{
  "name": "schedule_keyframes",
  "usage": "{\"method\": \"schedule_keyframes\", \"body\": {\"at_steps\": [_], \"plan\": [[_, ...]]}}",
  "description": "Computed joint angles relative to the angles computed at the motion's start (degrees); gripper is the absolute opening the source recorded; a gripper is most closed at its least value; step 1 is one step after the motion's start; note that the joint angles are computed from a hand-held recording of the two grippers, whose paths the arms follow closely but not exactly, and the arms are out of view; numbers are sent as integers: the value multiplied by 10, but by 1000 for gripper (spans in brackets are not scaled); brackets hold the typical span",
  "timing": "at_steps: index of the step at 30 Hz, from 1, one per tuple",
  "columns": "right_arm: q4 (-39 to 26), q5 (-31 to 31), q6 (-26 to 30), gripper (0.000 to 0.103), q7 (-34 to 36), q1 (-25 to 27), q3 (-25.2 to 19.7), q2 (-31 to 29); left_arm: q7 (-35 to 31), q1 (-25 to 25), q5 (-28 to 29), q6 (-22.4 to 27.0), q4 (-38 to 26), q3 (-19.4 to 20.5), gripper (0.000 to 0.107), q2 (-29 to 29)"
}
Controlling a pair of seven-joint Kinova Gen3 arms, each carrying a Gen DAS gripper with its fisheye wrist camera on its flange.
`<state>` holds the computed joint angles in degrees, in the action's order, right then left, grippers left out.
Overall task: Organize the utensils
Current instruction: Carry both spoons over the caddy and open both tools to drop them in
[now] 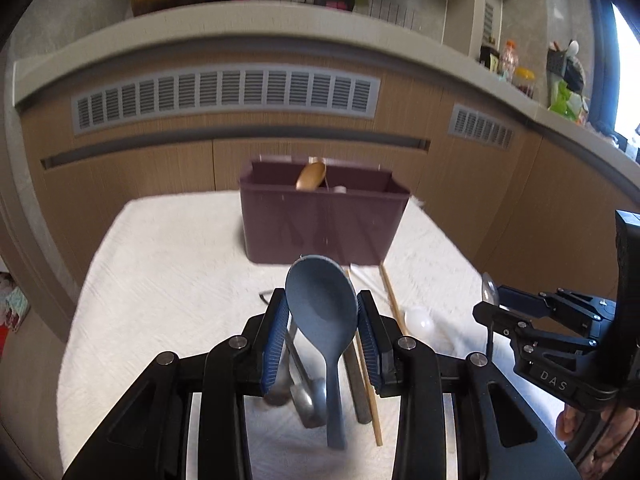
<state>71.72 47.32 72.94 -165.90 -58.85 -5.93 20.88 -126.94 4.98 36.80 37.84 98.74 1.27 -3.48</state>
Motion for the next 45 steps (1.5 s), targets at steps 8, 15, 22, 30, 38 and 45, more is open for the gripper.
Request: {"method": "schedule_keyframes", "body": {"at_steps": [8, 15, 22, 30, 38, 45], "plan": [[-118, 129, 44, 29, 85, -44, 26, 0, -67, -31, 131, 67, -164, -15, 35, 35], [-304, 194, 14, 29, 246, -39, 99, 71, -19, -36, 71, -6, -312, 35, 35, 116], [-490, 105, 53, 28, 365, 13, 124, 177, -4, -64, 55, -17, -355, 81, 35, 183], [-519, 3, 71, 27, 382, 54, 137, 218, 40, -54, -13, -9, -364, 102, 36, 237], [-501, -110, 60, 49, 400, 82, 141, 232, 94, -39, -78, 84, -419, 105, 44, 295], [-363, -92, 10, 85, 329, 37, 169, 178, 126, -54, -80, 69, -334, 90, 53, 248]]}}
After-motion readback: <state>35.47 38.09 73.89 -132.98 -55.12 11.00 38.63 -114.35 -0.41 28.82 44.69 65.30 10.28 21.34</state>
